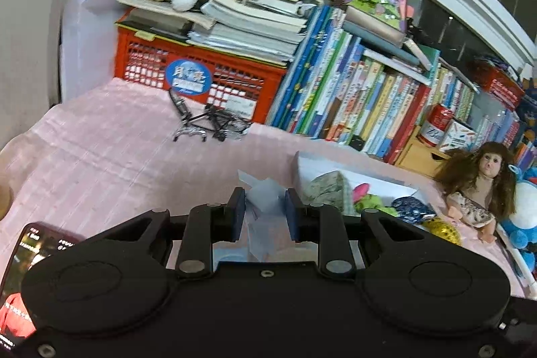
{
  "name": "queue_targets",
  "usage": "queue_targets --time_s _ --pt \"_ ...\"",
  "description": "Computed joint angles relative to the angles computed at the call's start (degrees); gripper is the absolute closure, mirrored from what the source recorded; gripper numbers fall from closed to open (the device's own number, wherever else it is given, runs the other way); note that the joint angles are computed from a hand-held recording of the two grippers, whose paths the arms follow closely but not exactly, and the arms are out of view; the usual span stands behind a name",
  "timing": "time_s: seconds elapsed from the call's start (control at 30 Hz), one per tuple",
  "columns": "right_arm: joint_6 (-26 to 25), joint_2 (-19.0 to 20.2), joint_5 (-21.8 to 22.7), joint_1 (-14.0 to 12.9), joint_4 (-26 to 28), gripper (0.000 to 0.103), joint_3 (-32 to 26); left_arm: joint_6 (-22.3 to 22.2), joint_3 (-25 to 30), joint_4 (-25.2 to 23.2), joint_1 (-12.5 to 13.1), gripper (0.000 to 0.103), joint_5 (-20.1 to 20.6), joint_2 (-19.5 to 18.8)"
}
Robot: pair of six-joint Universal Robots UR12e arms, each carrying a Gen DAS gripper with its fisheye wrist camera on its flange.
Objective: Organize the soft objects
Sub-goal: 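Carry the tissue over the tray with the left gripper while the right gripper carries the pink sock there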
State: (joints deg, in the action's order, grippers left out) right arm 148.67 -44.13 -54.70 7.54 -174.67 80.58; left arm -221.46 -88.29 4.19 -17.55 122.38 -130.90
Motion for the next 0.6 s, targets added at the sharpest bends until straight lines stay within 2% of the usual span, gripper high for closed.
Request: queue_targets --time_s 0.13,0.3,0.47,0.6 --pt "1.7 -0.4 2.5 -0.6 -0.8 0.065 -1.1 2.3 1.1 -0.3 0.0 0.079 -1.0 0.1" --pt "4.1 0.0 4.1 -1.3 3.1 0.065 -5.0 5.8 2.4 -1.5 0.4 0.079 -4.1 0.9" --pt "6.1 1.3 3.0 -1.8 6.1 0.065 -9.8 10.1 5.4 -4.9 0.8 0.079 -6.4 0.9" --pt "7.8 2.4 2.6 -2.2 9.9 0.065 -13.5 11.1 7.9 -7.7 1.3 0.079 -9.7 0.7"
